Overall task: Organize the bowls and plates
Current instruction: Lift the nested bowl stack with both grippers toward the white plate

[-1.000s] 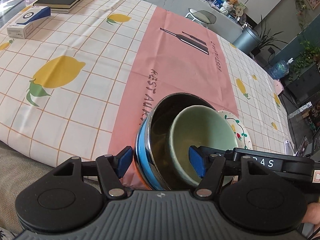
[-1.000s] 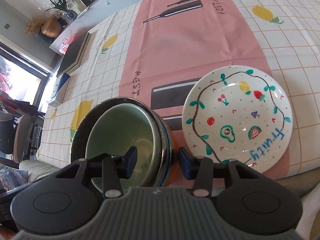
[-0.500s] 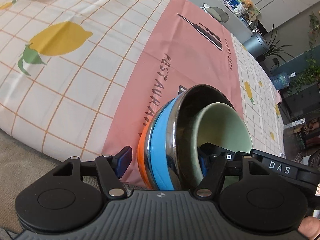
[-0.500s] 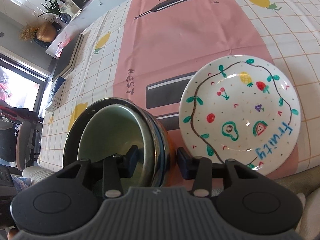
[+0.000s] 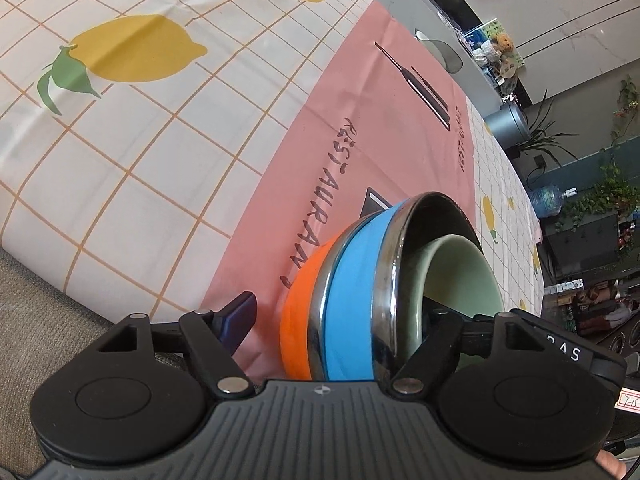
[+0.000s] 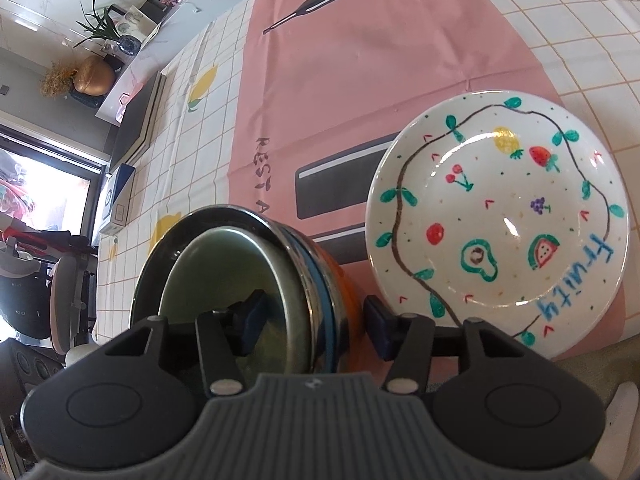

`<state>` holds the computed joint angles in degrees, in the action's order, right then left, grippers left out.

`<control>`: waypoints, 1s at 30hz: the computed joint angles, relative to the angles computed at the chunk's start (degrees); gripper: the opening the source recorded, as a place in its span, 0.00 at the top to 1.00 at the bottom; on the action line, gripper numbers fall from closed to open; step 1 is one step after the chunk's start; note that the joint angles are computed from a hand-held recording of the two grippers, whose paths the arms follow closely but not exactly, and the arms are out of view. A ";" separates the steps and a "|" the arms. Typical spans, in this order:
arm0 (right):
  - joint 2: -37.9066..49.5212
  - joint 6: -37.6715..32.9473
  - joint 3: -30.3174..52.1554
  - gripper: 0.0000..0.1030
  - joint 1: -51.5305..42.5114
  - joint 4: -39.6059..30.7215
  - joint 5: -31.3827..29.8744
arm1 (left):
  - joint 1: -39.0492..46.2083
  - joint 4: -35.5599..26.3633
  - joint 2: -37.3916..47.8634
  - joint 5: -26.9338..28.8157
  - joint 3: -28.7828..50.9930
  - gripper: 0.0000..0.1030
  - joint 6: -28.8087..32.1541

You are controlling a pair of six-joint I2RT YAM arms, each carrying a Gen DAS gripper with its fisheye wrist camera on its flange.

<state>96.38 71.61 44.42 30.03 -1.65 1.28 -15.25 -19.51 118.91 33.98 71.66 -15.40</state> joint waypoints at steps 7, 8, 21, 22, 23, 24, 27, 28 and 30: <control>0.36 0.94 1.98 0.50 0.96 -3.19 1.64 | -0.09 -0.36 -0.12 1.63 0.06 0.35 -3.52; 0.32 1.21 2.35 0.51 1.29 -3.94 2.12 | -0.04 -0.60 -0.03 1.57 0.21 0.35 -3.87; 0.93 2.60 4.57 0.53 1.65 -5.01 1.05 | -0.36 -2.80 -2.73 -2.03 0.06 0.35 -5.03; 0.76 2.74 4.71 0.53 1.68 -5.42 1.04 | -0.36 -2.90 -2.82 -1.88 0.13 0.35 -5.21; 0.58 2.73 4.92 0.53 1.72 -5.91 1.17 | -0.38 -2.85 -2.95 -1.78 0.12 0.35 -5.37; 0.31 2.65 5.10 0.53 1.80 -6.41 1.39 | -0.46 -2.97 -3.12 -1.78 0.22 0.35 -5.44; -0.56 2.75 5.39 0.53 1.77 -7.40 1.65 | -0.80 -5.32 -3.46 -2.30 1.79 0.35 -4.84; -0.87 2.88 5.55 0.53 1.63 -7.85 1.29 | -0.89 -6.03 -3.54 -2.39 2.28 0.35 -4.67; -1.72 2.97 5.76 0.53 1.39 -8.84 0.89 | -1.18 -7.06 -4.07 -2.44 2.90 0.35 -4.61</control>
